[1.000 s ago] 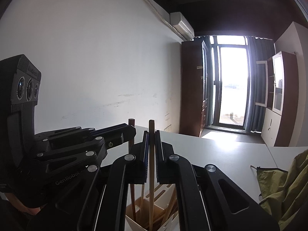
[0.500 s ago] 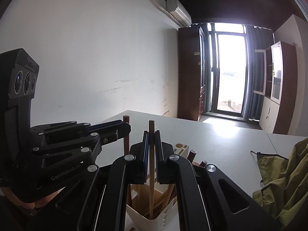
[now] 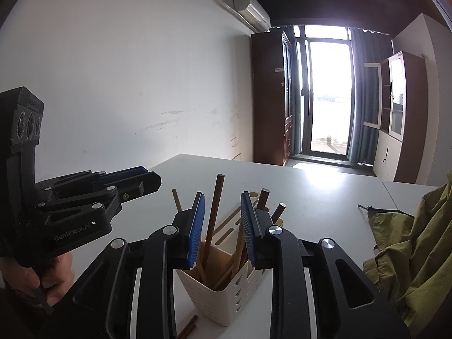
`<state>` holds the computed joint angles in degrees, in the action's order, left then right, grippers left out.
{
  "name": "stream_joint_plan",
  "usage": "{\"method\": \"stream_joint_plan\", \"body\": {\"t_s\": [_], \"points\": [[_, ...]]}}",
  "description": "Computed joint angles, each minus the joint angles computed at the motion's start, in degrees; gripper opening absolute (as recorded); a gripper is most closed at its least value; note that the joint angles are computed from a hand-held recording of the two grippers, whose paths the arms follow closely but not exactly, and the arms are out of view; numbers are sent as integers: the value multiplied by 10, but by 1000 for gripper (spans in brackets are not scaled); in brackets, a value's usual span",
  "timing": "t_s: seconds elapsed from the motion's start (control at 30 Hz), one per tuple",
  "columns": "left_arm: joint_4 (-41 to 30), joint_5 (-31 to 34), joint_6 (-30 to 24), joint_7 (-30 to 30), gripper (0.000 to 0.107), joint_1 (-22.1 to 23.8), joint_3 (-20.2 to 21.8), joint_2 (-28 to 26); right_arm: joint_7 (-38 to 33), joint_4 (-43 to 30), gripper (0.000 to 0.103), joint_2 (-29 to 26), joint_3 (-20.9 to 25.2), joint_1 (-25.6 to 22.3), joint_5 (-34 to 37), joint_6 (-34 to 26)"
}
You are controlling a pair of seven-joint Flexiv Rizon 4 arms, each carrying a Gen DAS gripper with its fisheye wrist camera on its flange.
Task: Organize utensils
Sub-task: 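Move both open tools down to the last two brown chopsticks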
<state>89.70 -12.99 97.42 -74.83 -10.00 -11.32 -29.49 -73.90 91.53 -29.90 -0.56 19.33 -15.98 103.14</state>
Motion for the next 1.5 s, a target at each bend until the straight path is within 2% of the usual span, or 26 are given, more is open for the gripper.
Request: {"method": "stream_joint_plan", "body": {"t_s": [0.3,0.6,0.73,0.9,1.0,1.13,1.23,1.33,1.43,1.5], "points": [[44,7,3,-13,30,-19,31,32,-1,55,33,33,-71,65,26,4],[83,16,4,-18,34,-27,44,57,-9,93,38,51,-113,106,47,7],[96,19,3,-20,37,-30,48,65,-16,109,44,59,-131,126,60,13],[105,25,-9,-27,40,-52,74,70,-27,128,46,69,-150,150,72,6],[107,32,-11,-50,40,-88,122,70,-27,142,46,76,-173,174,70,-3],[121,36,-19,-55,41,-76,111,78,-18,162,48,81,-192,194,71,-6],[138,31,-20,-58,42,-54,91,80,-12,174,52,80,-169,175,72,-2],[147,24,-34,-62,42,-42,80,76,1,172,52,73,-140,147,73,-14],[151,27,-44,-67,42,-44,83,70,15,177,52,69,-154,157,70,-15],[140,41,-60,-80,42,-72,118,62,22,178,54,68,-149,153,67,-16]]}}
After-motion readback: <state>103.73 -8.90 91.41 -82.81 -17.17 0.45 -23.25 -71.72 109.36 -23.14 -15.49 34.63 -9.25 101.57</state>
